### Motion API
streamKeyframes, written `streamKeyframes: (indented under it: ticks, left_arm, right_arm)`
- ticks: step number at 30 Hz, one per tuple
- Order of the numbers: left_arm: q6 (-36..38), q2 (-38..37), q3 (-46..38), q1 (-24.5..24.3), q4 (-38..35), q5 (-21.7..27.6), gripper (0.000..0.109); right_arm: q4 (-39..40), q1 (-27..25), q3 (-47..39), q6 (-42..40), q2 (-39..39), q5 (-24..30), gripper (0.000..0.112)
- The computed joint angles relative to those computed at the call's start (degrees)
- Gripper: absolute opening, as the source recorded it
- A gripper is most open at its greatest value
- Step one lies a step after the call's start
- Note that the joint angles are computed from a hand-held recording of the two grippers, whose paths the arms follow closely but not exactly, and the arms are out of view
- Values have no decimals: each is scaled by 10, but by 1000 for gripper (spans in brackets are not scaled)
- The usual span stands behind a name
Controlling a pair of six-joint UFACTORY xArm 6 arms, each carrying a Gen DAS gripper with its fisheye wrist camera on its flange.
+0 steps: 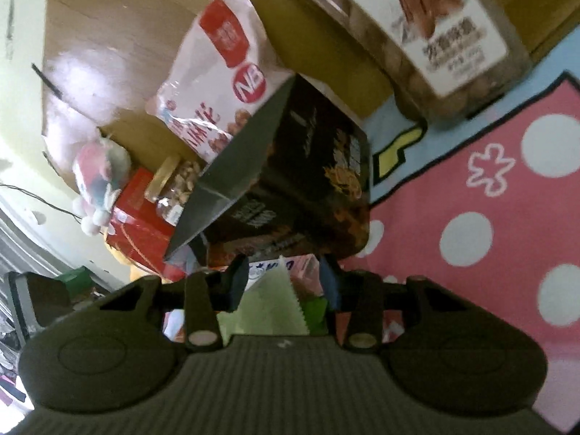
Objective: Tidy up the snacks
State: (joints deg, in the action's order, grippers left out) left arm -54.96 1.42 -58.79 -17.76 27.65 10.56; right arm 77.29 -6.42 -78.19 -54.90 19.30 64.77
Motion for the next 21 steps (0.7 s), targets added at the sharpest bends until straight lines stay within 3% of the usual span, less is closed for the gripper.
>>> streamKeyframes:
  ticks: [3,5,8,12,16,21]
  left_arm:
    - [12,9,0,-4,-26,-17,46]
    - [-50,1,-1,-5,53,-4,46]
    - [-87,-37,30,-15,105,2,46]
    - [-184,-108,88,-41,216,21,46]
    - [-289,-175,146,-76,316,39,46]
    - [-322,-228,197,-105,324,48,46]
  right_arm:
    - [-5,5,-19,7,14,14,46]
    - [-14,2,-19,8,11,32,46]
    - [-26,-8,4,1,-9,57,46]
    - [-44,-24,66,-29,-70,80,46]
    - [-49,-43,167,-107,-165,78,46]
    - [-37,-71,269,-207,-265,79,52]
